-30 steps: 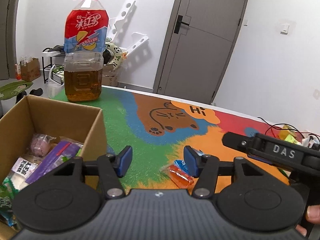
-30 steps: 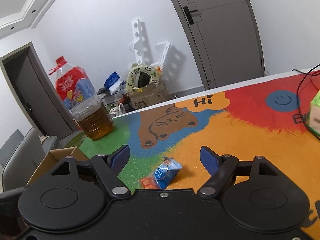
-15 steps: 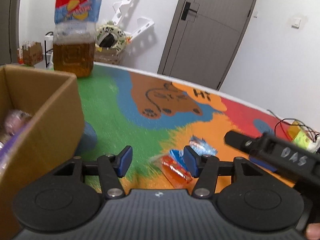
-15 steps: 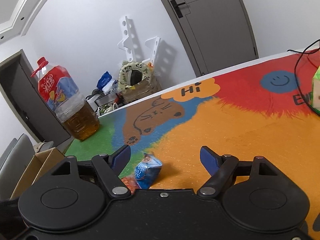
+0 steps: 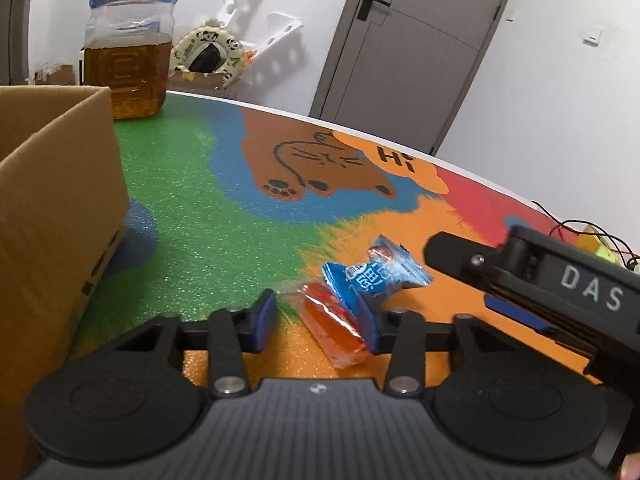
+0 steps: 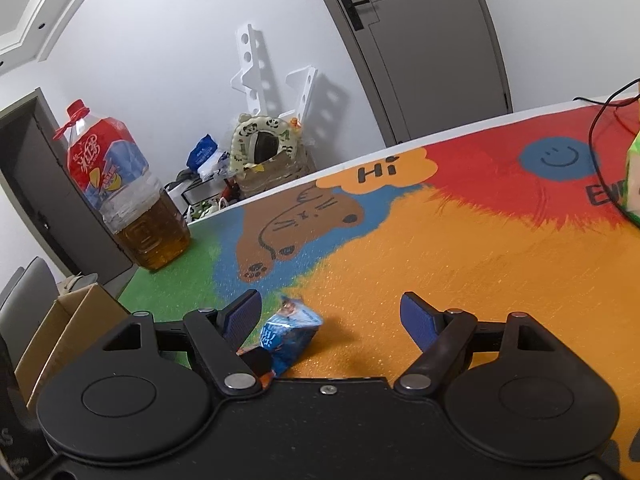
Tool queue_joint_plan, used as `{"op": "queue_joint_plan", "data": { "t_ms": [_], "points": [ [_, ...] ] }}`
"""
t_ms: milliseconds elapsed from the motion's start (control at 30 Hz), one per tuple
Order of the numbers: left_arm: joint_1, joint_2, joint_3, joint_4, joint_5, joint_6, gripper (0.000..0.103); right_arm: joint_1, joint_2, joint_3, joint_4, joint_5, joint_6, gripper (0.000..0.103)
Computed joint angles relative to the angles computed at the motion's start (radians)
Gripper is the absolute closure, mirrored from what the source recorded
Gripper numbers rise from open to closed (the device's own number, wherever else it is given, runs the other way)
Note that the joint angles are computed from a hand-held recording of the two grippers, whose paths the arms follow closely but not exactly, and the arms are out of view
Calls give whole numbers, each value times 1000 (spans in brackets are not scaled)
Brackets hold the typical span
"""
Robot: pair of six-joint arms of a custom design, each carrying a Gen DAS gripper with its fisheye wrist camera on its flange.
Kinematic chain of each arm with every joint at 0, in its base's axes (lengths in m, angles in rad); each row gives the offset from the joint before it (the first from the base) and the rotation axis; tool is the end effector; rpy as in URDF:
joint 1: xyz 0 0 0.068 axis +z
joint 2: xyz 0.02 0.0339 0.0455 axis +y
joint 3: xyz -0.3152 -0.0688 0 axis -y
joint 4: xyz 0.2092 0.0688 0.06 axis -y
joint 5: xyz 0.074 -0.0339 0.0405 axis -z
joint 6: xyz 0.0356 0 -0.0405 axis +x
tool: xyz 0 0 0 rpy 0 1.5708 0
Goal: Organize snacks
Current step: 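Grasp the orange-red pack with left tool while right tool grasps the blue wrapped candy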
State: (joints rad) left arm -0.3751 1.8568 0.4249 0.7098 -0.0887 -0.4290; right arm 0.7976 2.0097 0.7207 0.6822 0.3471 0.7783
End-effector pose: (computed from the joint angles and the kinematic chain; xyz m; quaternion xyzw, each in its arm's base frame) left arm 0.2612 -0.0994 0.1447 -0.0428 0.9096 -0.1238 0.3943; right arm 0.2587 0.2478 0.1533 0.0716 0.8735 0.2158 0.4305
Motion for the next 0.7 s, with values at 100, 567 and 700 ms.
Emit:
{"op": "queue_joint_plan", "data": {
  "t_ms": [100,567,700],
  "points": [
    [32,-3,-4,-1,49,-3,85,8,8,10,0,-3,-7,26],
    [94,-15,-35,32,51,9,87,36,82,120,-70,15,-6,27],
    [109,-9,-36,41,54,14,87,36,104,145,-85,18,18,33]
  ]
}}
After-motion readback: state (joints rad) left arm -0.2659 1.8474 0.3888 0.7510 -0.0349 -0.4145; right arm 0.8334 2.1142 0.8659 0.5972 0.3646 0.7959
